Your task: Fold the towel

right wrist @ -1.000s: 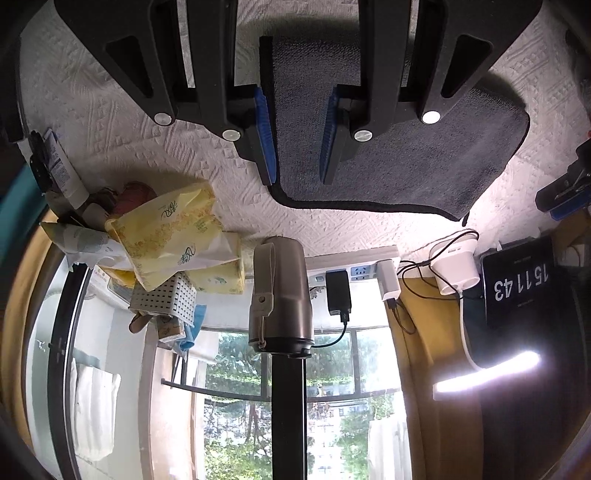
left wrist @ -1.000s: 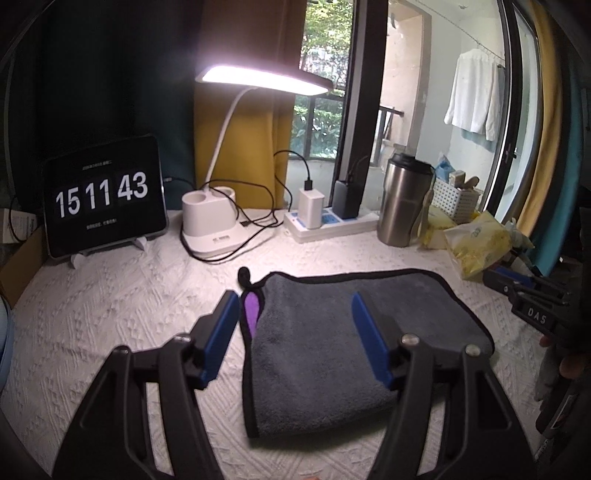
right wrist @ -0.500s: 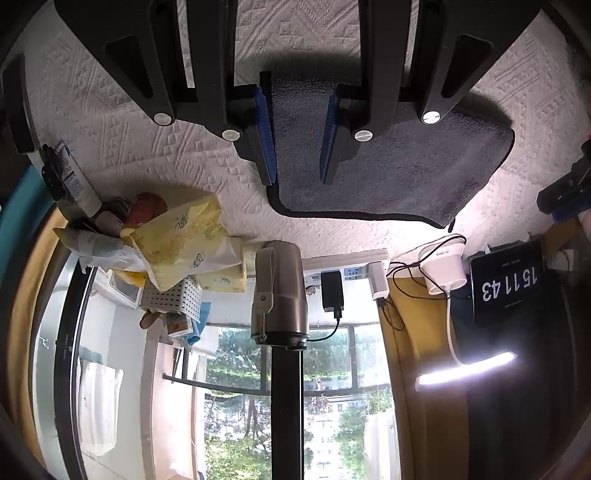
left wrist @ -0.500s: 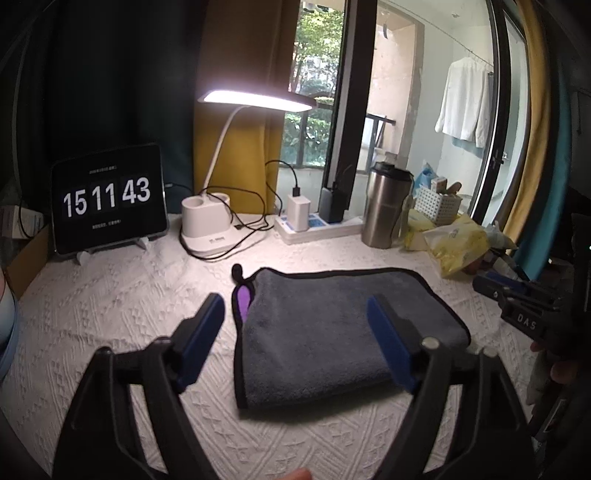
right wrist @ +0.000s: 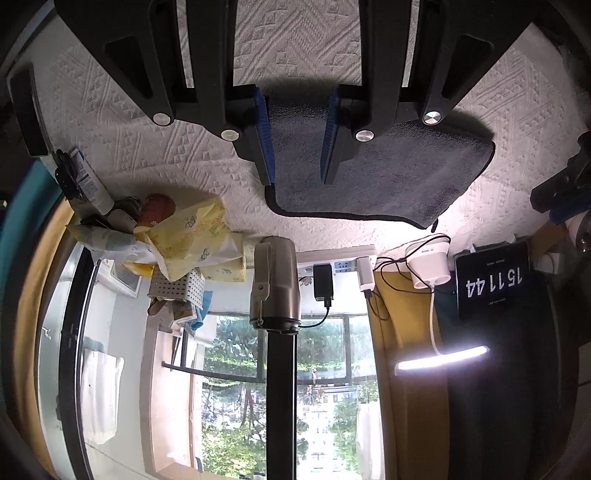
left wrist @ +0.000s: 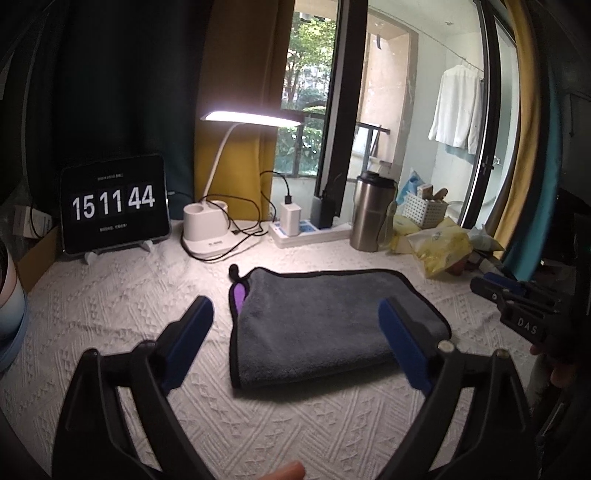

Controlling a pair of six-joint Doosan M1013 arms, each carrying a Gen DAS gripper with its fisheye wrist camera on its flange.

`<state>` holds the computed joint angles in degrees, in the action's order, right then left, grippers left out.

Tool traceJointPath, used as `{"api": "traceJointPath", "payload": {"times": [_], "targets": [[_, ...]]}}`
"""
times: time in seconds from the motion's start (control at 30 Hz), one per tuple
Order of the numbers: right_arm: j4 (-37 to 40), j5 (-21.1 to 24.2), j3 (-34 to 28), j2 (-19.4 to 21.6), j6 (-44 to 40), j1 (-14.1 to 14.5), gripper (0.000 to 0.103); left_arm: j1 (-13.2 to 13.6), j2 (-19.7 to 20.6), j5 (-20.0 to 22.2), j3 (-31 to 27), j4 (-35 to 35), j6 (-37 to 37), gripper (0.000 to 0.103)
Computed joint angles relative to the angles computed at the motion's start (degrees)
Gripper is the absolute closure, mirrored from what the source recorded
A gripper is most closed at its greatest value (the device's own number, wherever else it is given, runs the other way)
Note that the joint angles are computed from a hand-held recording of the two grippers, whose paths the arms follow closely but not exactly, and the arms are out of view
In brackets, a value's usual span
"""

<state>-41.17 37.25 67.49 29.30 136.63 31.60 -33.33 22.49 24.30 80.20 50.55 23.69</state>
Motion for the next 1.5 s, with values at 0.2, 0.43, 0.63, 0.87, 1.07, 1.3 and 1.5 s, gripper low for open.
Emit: {"api": "traceJointPath", "payload": {"times": [0.2,0.43,0.63,0.87,1.07,1.3,1.5], "targets": [[-2.33,-1.62,2.33,-1.77,2.04,0.79,0.067,-0.9,-1.47,-0.2,1.74,5.6,-4.52,0.011],[-5.09,-2.91,4.24,-3.39,3.9,1.81,0.067,-2.25,-2.91,1.51,3.59,14.14,-12.34,0.011],[-8.06,-3.89,6.19,-5.01,6.79,2.43,0.067,-3.63,-4.02,3.87,5.08,20.14,-17.54,0.011],[-12.87,-4.13,8.91,-7.09,11.76,3.12,0.066,-4.63,-5.22,3.18,6.53,23.49,-20.03,0.011],[-18.85,-5.1,11.3,-8.72,16.79,3.85,0.066,-5.61,-6.46,2.75,8.38,32.12,-26.91,0.01],[-25.39,-5.75,13.57,-10.13,21.97,4.86,0.065,-6.52,-7.29,4.29,9.25,33.49,-26.88,0.01],[-30.45,-5.8,15.69,-11.35,26.12,5.82,0.063,-6.95,-8.72,4.86,11.89,41.48,-35.26,0.01]]}}
